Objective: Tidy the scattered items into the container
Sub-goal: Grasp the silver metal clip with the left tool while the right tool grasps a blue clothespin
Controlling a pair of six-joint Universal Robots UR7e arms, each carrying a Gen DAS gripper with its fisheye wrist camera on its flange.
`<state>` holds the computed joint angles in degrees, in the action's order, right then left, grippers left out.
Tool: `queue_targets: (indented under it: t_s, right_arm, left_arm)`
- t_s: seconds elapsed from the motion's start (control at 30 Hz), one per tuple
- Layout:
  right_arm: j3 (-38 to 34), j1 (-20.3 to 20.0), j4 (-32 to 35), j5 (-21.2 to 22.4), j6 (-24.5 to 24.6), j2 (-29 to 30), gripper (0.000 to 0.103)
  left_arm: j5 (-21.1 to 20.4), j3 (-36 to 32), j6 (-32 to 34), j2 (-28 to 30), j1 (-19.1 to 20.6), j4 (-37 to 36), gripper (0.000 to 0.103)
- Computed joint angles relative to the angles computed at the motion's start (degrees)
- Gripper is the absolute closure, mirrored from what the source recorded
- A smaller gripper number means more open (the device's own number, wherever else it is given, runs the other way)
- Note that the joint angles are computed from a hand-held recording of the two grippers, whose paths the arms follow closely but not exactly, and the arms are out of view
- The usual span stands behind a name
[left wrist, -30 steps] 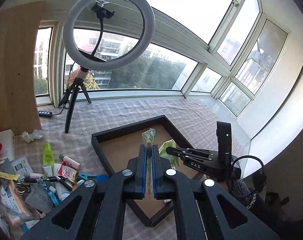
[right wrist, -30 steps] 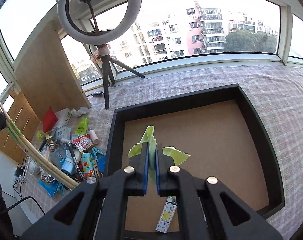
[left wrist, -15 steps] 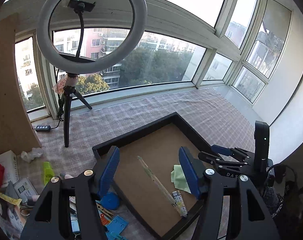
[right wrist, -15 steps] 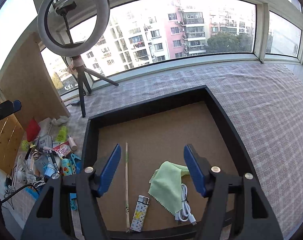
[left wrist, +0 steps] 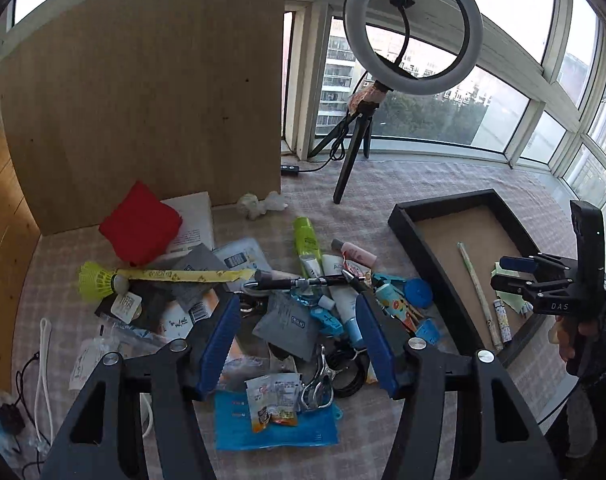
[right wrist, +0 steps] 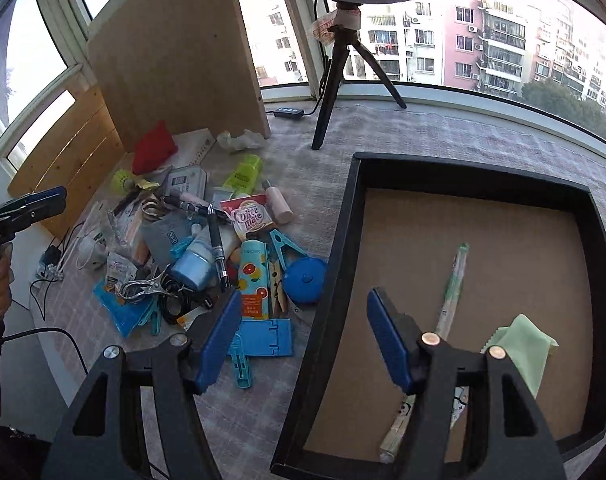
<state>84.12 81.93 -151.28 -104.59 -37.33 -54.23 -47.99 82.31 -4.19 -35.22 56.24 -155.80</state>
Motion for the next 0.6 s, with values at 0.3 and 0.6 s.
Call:
queue_targets:
  t_s: [0.3,0.6]
  right_arm:
    - [4.78,1.56,-3.07,-5.17,-0.88,2.31,0.057]
    - [6.59,1.31,-5.10,-9.12,0.80,3.84,0.057]
  left_arm:
    - [-2.33,10.82,-5.96,-2.92,1.62,-1.45,0.059]
    - [-2.79,5.21,7.18,3.40,0.67,0.24,0.059]
